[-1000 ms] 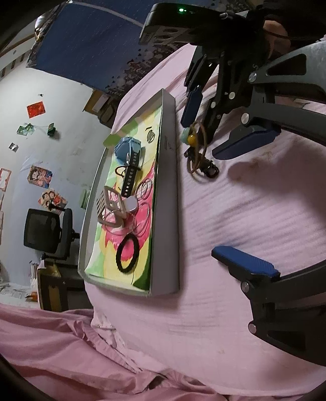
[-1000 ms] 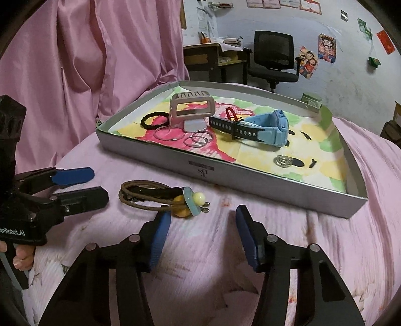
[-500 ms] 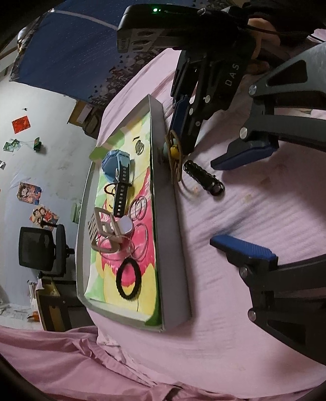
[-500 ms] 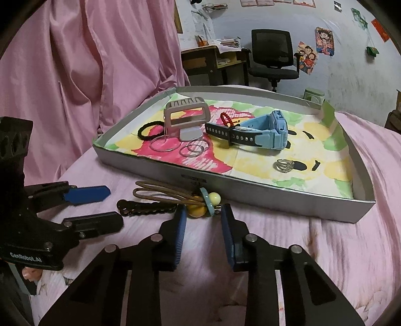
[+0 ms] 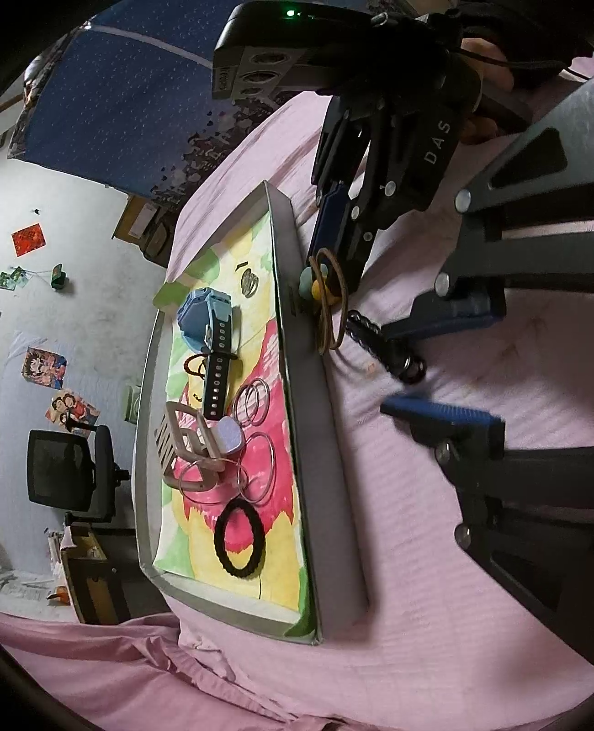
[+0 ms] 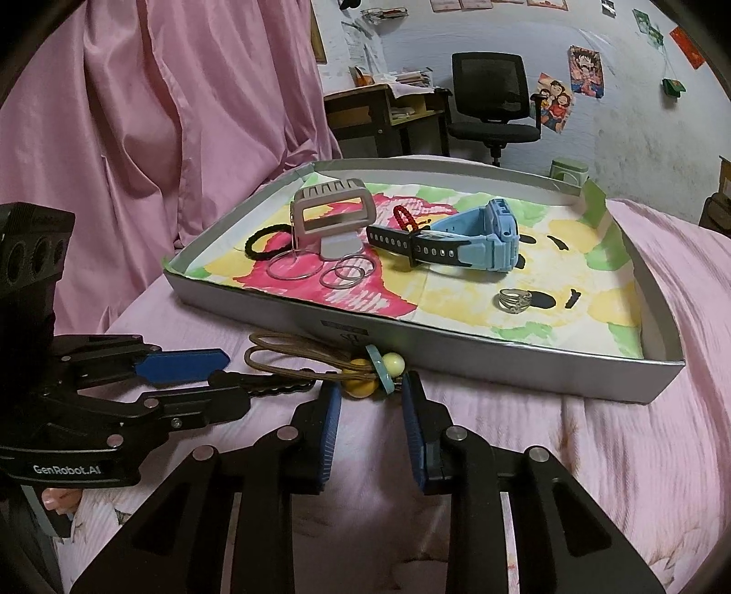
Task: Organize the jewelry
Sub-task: 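Grasp the black beaded keychain with the left tool while the right tool grasps the yellow-ball cord keychain, then carry both keychains over the tray with both tools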
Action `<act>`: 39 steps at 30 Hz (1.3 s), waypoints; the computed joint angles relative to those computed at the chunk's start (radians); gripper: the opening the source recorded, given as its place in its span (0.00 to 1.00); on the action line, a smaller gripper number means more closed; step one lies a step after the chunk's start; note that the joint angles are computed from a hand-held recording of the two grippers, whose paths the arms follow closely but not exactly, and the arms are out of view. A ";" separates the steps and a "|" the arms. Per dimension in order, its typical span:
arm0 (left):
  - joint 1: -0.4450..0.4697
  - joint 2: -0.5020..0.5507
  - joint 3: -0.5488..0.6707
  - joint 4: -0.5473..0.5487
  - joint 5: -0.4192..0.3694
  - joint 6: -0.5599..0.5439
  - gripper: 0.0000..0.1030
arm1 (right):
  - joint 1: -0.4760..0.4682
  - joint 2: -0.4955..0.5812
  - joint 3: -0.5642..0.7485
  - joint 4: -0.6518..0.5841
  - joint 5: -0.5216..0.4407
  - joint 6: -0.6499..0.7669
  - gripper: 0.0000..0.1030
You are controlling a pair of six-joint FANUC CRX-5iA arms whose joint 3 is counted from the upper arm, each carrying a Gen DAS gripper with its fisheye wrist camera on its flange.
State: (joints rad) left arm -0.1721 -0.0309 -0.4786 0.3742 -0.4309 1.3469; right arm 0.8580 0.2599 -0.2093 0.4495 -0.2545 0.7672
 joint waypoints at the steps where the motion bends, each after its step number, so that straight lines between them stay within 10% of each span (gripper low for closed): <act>1: 0.001 0.000 -0.006 0.019 0.002 -0.017 0.17 | 0.000 0.001 0.000 -0.002 0.001 0.001 0.23; 14: -0.004 -0.032 -0.080 0.159 0.062 -0.142 0.17 | 0.001 0.001 0.000 -0.009 0.008 0.007 0.20; 31: -0.005 -0.148 -0.165 0.057 0.197 0.034 0.17 | -0.013 -0.023 -0.076 0.171 0.089 -0.148 0.18; 39: 0.003 -0.151 -0.151 -0.009 0.189 0.109 0.17 | 0.014 0.025 0.064 -0.088 -0.050 0.112 0.21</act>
